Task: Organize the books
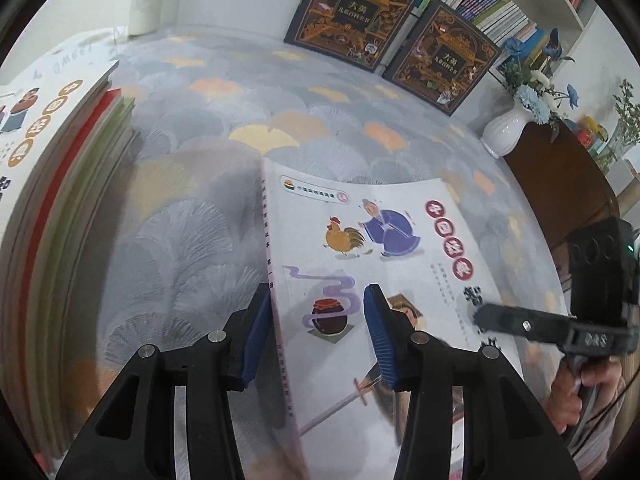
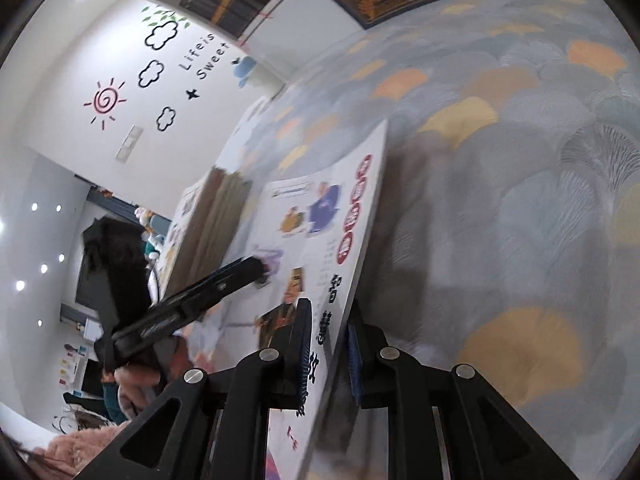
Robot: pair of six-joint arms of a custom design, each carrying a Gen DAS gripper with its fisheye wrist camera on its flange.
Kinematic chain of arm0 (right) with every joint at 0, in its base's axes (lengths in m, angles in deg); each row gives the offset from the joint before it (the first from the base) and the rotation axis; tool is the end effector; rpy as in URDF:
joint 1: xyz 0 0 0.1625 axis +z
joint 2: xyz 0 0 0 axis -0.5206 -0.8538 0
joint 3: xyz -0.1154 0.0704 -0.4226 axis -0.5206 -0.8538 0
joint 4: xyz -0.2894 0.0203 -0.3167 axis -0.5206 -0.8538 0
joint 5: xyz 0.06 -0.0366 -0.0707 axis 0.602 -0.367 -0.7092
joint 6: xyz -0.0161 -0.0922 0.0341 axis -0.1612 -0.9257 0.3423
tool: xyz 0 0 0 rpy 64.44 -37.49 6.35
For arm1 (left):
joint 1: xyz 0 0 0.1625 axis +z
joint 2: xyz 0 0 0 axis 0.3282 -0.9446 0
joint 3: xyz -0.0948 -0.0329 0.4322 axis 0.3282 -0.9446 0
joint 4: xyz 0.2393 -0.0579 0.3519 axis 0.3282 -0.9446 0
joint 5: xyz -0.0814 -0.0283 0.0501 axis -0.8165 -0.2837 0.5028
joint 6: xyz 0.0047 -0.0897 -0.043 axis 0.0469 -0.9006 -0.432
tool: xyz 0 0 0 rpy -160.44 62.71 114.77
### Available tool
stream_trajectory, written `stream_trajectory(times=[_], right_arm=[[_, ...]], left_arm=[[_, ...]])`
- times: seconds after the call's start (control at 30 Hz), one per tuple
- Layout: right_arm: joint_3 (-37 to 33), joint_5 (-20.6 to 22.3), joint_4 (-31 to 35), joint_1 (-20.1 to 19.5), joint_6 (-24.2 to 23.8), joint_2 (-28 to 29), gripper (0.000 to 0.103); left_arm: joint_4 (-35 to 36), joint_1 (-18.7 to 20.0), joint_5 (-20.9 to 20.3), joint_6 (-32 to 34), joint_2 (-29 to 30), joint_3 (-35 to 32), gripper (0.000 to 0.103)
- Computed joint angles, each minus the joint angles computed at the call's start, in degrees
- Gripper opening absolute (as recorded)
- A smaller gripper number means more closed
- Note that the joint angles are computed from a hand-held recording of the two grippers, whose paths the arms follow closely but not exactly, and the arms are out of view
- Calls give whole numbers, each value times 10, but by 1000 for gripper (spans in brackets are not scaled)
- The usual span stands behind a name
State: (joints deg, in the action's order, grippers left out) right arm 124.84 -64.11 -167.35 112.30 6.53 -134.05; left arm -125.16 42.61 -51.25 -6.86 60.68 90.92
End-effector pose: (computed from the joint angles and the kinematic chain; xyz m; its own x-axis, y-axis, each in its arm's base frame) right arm 0.0229 -0.6673 0.2742 -0.9629 0.2685 -0.0277 0.2180 0.7132 -0.6662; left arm -0.2861 -0.8467 -0.0161 -0.6964 0.6985 -0.1645 0.7101 0.7039 -0.0174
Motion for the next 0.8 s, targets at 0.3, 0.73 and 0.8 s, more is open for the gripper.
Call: stream_trajectory(times=[0.3,0.73,0.8], right_arm=[[-11,-55,-5,54,-36,16,17],[-50,-73,-3,96,-64,31,17],[-59,-70,4,99,-67,33,17]], left_arm=[[21,2,12,22,-15,-2,43],[54,-1,7,37,-14,-53,43],[65,-1,1,37,-11,-71,43]])
